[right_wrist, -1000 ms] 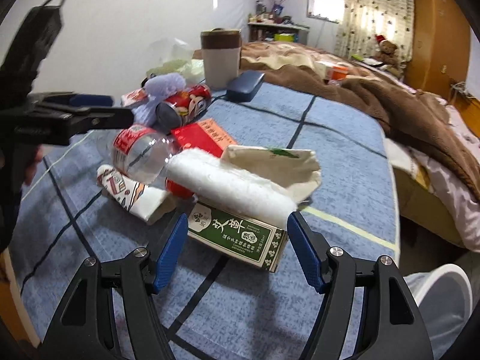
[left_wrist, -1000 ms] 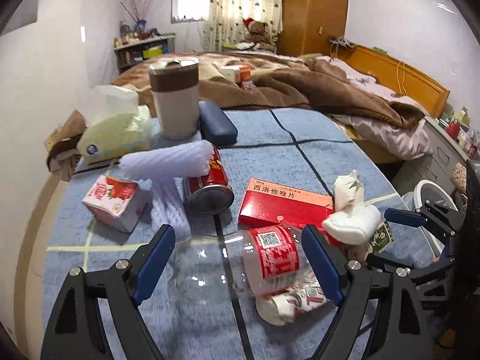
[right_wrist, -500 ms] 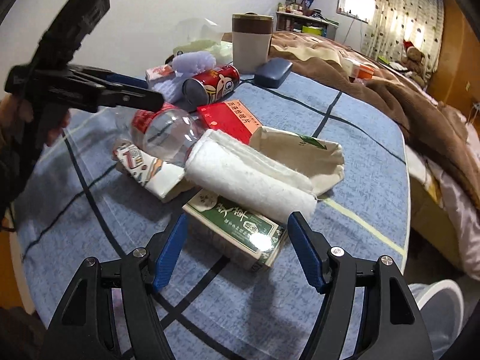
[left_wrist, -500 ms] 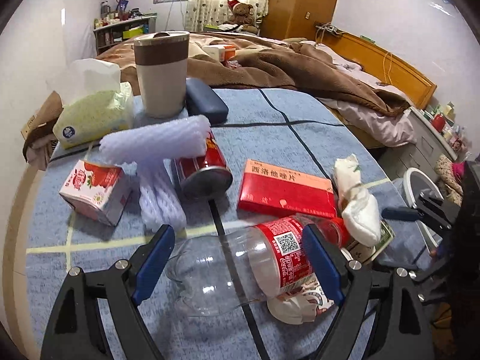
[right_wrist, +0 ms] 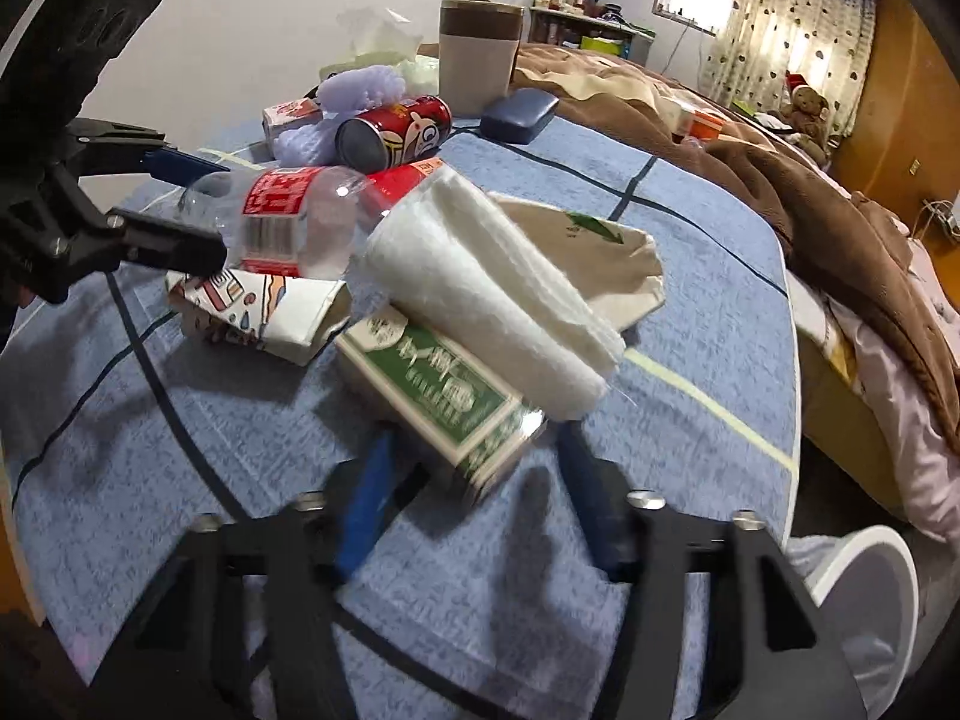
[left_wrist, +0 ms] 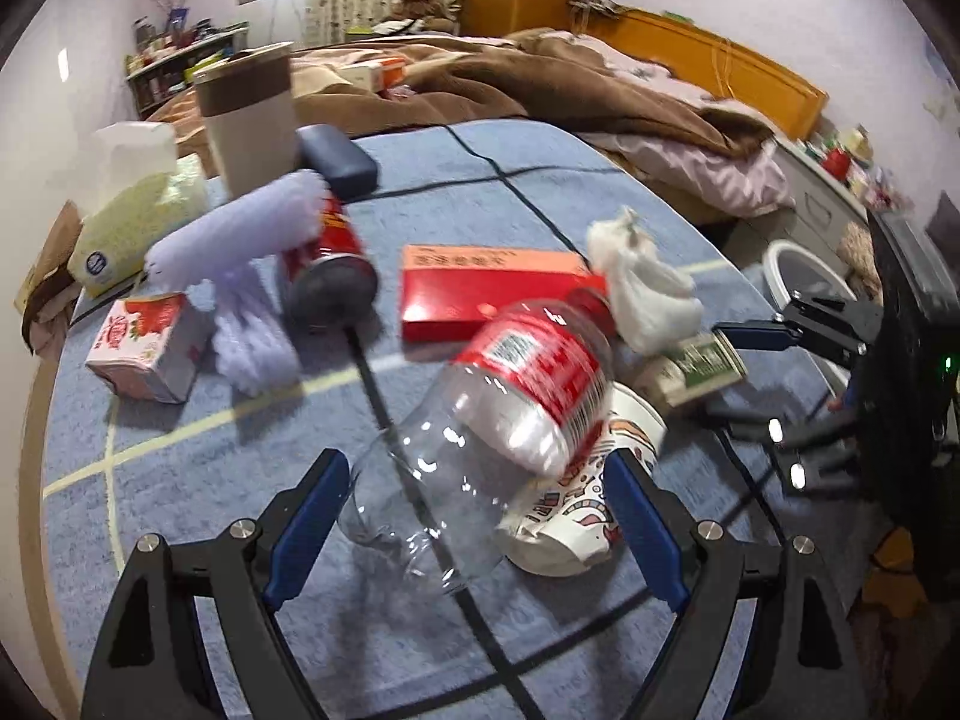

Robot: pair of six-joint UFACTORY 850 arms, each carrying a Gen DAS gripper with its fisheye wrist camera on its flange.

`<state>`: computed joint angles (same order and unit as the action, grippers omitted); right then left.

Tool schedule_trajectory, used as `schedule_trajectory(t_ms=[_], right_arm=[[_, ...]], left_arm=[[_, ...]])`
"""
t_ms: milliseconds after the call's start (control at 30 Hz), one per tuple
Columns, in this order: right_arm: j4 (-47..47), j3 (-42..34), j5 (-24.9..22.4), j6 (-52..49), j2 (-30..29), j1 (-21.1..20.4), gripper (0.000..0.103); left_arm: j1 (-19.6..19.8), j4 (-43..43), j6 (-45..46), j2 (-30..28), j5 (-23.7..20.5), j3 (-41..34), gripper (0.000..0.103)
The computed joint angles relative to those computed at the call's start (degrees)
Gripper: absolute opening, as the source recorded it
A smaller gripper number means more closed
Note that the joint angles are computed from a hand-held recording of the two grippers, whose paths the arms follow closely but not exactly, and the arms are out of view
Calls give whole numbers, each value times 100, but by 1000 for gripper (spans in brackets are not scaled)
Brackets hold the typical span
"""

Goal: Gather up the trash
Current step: 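Grasp the clear Coca-Cola bottle with the left tool while the right tool approaches the green box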

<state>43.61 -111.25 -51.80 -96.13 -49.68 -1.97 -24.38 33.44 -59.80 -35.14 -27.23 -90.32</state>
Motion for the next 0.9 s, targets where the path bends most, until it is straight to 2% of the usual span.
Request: schedule_trajectory(t_ms=[33,200,267,300,367,500,567,633,800,900], right_arm=[[-23,-38,-83,38,-22,-20,40],[-93,-304,-444,147,-191,-27,40],[-43,-381,-454,174,-234,-24,51],[37,-314,-313,118,-190,-19,61],[128,-372,-379,60,-218,-29,64],[325,-345,-366,-203,-181,-9,64],[438,-354,-413,-301,-174,14,64],[443,-594,-768,-314,-311,45,66],[90,-652,-760,-304,-369,165,67],[-72,-660,-889,-223,-370,164,67]], left_arm=[[-22,62,22,-22,-47,-41,88],[79,197,-177,-164,-108,-244,88],[112,1,116,-274,-80,-395,88],[102,-48,316,-355,-130,-506,88],[76,-207,702,-514,-260,-710,88],[52,-234,723,-626,-405,-850,88],[70,-219,571,-604,-379,-803,87],[78,-147,372,-570,-418,-741,84],[121,69,-260,-283,-245,-267,79],[81,492,-895,-138,-350,-23,78]])
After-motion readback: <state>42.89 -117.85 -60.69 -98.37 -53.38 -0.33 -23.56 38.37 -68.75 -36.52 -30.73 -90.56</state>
